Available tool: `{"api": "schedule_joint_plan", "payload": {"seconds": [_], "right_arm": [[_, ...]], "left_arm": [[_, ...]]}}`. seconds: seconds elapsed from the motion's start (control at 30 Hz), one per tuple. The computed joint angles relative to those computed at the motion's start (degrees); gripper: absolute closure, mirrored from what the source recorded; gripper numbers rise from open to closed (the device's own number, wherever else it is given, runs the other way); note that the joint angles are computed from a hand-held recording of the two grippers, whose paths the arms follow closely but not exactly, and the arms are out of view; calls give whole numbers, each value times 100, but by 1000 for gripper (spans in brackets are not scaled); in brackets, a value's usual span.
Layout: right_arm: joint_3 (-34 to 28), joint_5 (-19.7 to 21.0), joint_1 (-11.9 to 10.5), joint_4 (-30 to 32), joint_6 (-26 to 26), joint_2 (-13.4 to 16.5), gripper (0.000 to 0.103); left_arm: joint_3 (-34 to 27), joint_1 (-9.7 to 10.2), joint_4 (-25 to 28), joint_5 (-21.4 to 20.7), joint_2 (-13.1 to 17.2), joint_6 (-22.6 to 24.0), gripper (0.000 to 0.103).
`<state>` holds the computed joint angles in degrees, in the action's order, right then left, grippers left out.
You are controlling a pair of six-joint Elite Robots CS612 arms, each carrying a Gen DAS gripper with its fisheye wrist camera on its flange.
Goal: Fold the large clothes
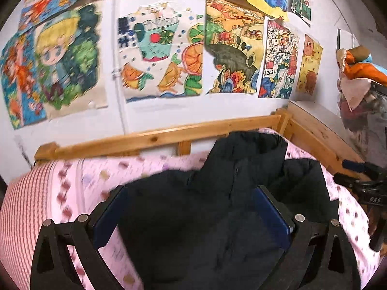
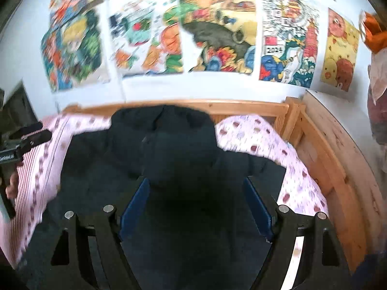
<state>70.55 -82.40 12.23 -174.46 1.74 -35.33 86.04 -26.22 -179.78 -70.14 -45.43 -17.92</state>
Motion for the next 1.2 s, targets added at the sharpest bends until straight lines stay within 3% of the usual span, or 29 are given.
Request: {"api": "schedule_joint_plan", "payload": {"seconds": [0.23, 0.3, 0.37, 0.43, 0.57, 0.63, 0.67, 0.7, 0.73, 0.8, 0.83, 0.97, 1.13, 1.2], "right_arm": [[-1265, 599, -169, 344, 268, 737, 28], [-1753, 954, -223, 509, 326, 1020, 28], [-2217, 1215, -248, 607, 406, 1298, 28], [-2825, 1474, -261, 823, 482, 1655, 29], [-3829, 1783, -215, 1367, 431, 2198, 36], [-4253, 1820, -165, 1723, 284, 2426, 41], [-4349, 1834, -152, 1796, 251, 2485, 50], [-4516, 1849, -125, 1910, 228, 2581, 60], [-4633, 1813, -92, 2022, 180, 2644, 65], [-4523, 1593, -38, 1870, 89, 2595, 86], [-4401, 1588, -40, 1726, 144, 2537, 90], [-3671, 2133, -176, 871, 721, 2185, 95], [-2589, 3017, -357, -243, 1126, 1698, 96], [-2033, 3283, -425, -698, 1138, 1442, 96]], "left_arm": [[-1201, 70, 754, -263, 644, 466, 0], [-1590, 118, 1024, -379, 866, 562, 1], [-1977, 186, 1267, -555, 1099, 569, 7], [-2227, 247, 1396, -760, 1252, 528, 26], [-2709, 372, 1792, -1251, 1528, 381, 41], [-2858, 418, 1970, -1530, 1615, 382, 59], [-2905, 430, 2033, -1607, 1643, 366, 66], [-2910, 446, 1985, -1716, 1657, 333, 79], [-2905, 465, 1894, -1837, 1665, 264, 87], [-2866, 489, 1716, -1963, 1659, 70, 92], [-2820, 497, 1592, -2028, 1641, -14, 94], [-2531, 562, 808, -2511, 1544, -311, 97], [-2000, 670, -505, -3189, 1373, -1022, 97], [-1777, 672, -846, -3338, 1271, -1023, 98]]}}
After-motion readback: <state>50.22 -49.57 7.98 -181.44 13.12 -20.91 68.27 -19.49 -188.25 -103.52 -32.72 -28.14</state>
